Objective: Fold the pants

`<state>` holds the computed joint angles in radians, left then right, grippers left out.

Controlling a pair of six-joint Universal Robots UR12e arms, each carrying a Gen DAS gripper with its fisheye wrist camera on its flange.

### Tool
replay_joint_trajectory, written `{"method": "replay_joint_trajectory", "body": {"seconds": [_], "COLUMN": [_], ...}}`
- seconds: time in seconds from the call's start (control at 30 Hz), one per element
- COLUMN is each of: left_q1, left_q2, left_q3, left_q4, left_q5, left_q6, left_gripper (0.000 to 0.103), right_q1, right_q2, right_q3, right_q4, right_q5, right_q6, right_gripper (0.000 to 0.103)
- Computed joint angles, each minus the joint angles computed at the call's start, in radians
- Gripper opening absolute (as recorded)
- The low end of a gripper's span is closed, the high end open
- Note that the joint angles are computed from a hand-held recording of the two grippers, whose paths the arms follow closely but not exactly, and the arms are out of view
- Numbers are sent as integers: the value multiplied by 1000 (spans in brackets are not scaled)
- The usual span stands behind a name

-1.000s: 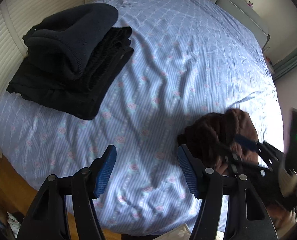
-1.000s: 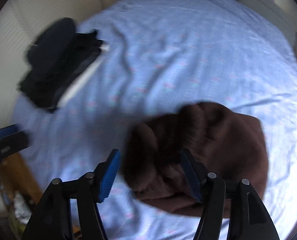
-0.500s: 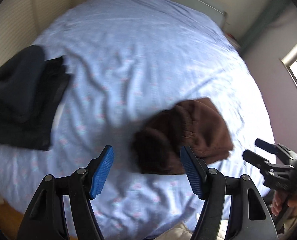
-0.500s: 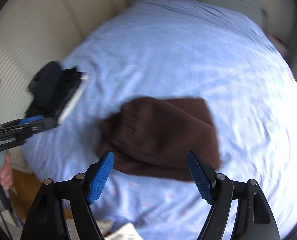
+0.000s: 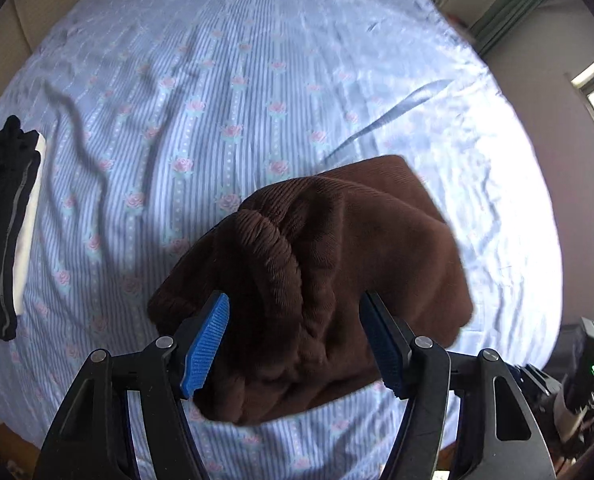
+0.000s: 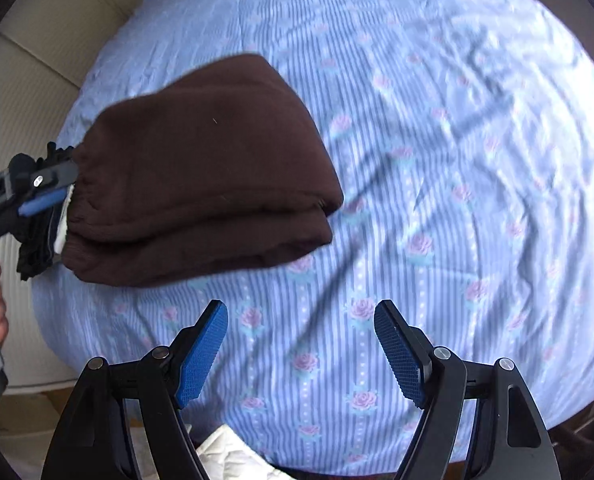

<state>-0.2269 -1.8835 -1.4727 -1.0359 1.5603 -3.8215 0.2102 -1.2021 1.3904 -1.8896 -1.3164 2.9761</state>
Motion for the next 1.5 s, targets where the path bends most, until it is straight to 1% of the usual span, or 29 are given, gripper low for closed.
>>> {"method": "replay_joint_trajectory", "body": {"seconds": [0.07, 0.1, 0.13, 0.17, 0.2, 0.27, 0.3, 0.37, 0.47, 0.53, 0.6, 0.67, 0.77, 0.8, 0.83, 0.87, 0.9, 0.93, 0.97, 1.03, 1.07, 1.13, 1.17, 1.3, 1.37, 1.43, 1.47, 1.5], "left_q1": [-1, -2, -1, 2, 12, 21, 20, 15, 12, 12, 20, 31, 46, 46, 43, 42, 41, 43, 46, 51, 53, 56, 58, 74, 84, 91, 93, 93], "left_q2": [-21, -31, -37, -35, -21, 10, 30, 56, 100, 125, 153, 173, 183, 182, 181, 179, 176, 177, 175, 169, 165, 159, 158, 160, 153, 145, 144, 146], "left_q3": [21, 35, 45, 44, 24, -8, -22, -38, -72, -103, -148, -189, -241, -248, -256, -262, -269, -275, -282, -287, -289, -295, -304, -370, -402, -426, -438, -446], "left_q4": [-47, -75, -99, -99, -58, 9, 41, 72, 72, 65, 58, 71, 82, 79, 84, 87, 88, 93, 99, 96, 92, 90, 103, 237, 312, 379, 416, 449], "left_q5": [9, 20, 24, 15, -31, -68, -68, -55, -30, -12, -11, -34, -95, -104, -104, -109, -114, -123, -134, -148, -154, -171, -186, -265, -328, -373, -380, -378], "left_q6": [-20, -36, -50, -68, -99, -157, -178, -191, -222, -257, -312, -353, -418, -425, -434, -445, -454, -460, -463, -454, -448, -437, -444, -519, -566, -611, -634, -644], "left_gripper": [64, 55, 41, 34, 24, 24, 24, 24, 24, 24, 24, 25, 27, 30, 36, 40, 47, 52, 54, 65, 68, 76, 78, 81, 81, 81, 79, 72], "right_q1": [-6, -6, -8, -8, -7, -1, 2, 9, 14, 20, 32, 44, 61, 64, 71, 71, 71, 71, 70, 69, 70, 71, 73, 76, 78, 81, 82, 82], "right_q2": [7, 14, 20, 30, 39, 60, 67, 84, 95, 90, 82, 80, 84, 87, 93, 97, 96, 97, 98, 92, 90, 88, 89, 92, 95, 100, 102, 103], "right_q3": [3, 0, -6, -15, -23, -43, -49, -71, -95, -101, -104, -112, -122, -125, -133, -140, -140, -140, -142, -131, -127, -123, -124, -124, -127, -132, -136, -137], "right_q4": [5, 7, 15, 25, 29, 35, 33, 29, 3, -16, -39, -48, -55, -52, -46, -39, -36, -34, -26, -21, -17, -16, -13, -13, -11, -9, -8, -8], "right_q5": [9, 20, 25, 25, 27, 16, 9, -5, 9, 21, 20, 26, 14, 8, -8, -14, -20, -31, -36, -43, -50, -65, -75, -103, -113, -129, -134, -137], "right_q6": [-7, -12, -18, -24, -31, -50, -60, -75, -81, -113, -161, -205, -254, -264, -274, -283, -285, -284, -284, -280, -278, -278, -279, -278, -273, -264, -262, -260], "right_gripper": [76, 76, 76, 77, 77, 76, 76, 76, 76, 76, 76, 76, 76, 76, 76, 76, 76, 76, 76, 76, 76, 76, 76, 76, 76, 76, 76, 76]}}
